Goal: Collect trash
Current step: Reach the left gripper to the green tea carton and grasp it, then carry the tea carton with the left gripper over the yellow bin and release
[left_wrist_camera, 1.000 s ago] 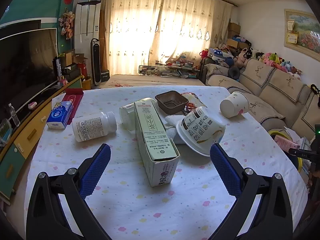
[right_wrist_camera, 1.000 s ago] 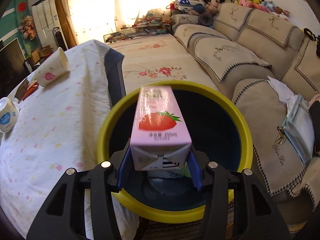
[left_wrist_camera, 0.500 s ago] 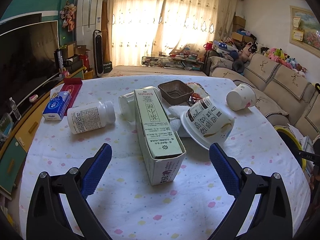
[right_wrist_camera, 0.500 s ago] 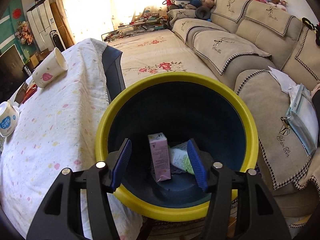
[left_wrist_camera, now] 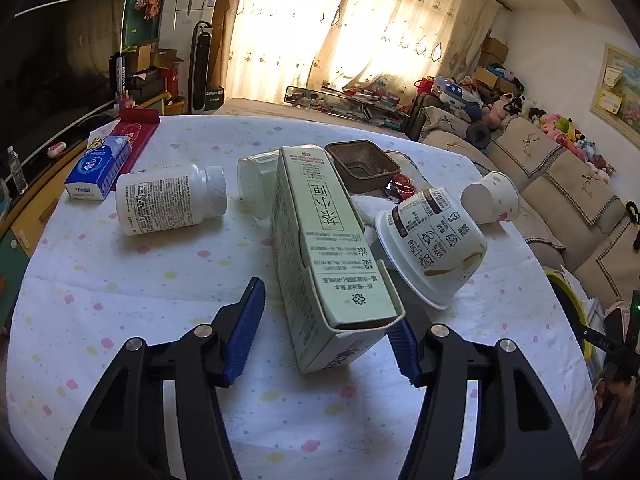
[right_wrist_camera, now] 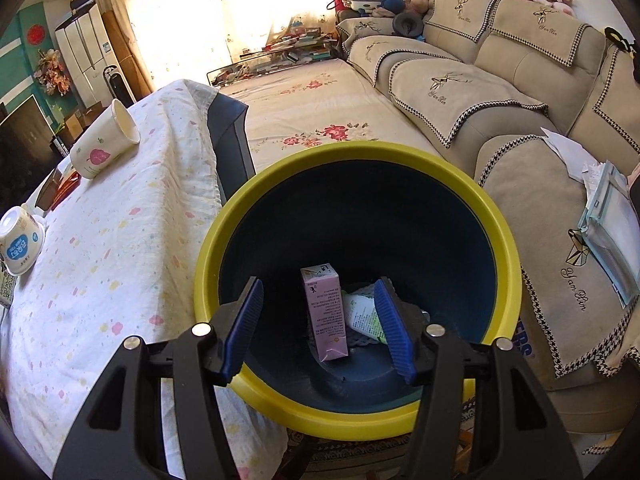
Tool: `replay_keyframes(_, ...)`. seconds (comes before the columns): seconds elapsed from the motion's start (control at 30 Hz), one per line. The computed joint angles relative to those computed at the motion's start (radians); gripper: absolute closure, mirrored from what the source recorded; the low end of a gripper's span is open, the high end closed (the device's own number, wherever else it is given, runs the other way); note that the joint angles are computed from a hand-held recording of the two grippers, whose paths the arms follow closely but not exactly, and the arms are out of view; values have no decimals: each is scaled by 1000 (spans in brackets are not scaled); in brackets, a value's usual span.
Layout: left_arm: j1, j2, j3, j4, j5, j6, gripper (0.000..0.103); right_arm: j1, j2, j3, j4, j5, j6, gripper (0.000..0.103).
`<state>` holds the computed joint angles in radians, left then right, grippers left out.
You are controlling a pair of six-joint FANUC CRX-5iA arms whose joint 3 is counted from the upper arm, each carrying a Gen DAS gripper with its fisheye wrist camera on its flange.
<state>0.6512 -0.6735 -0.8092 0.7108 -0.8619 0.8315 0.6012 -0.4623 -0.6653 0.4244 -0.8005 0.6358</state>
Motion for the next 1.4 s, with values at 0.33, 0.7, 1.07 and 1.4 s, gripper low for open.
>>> replay_keyframes(0.33,-2,-23,2,-35,25,14,68,15,-2,0,1,-6,-1,48)
replay_keyframes(0.7,128,-156,-24,21,-52,-14,73,36,-43,-16,43,-22,-24,48)
replay_keyframes(1.07,307,-387,-11,151,-310,-139,73,22,-97,-33,32,-15,-16,48)
replay_keyframes(1.4,-59,-363,80,74,-216,30,73,-16,-146,-53,2,1,8,48)
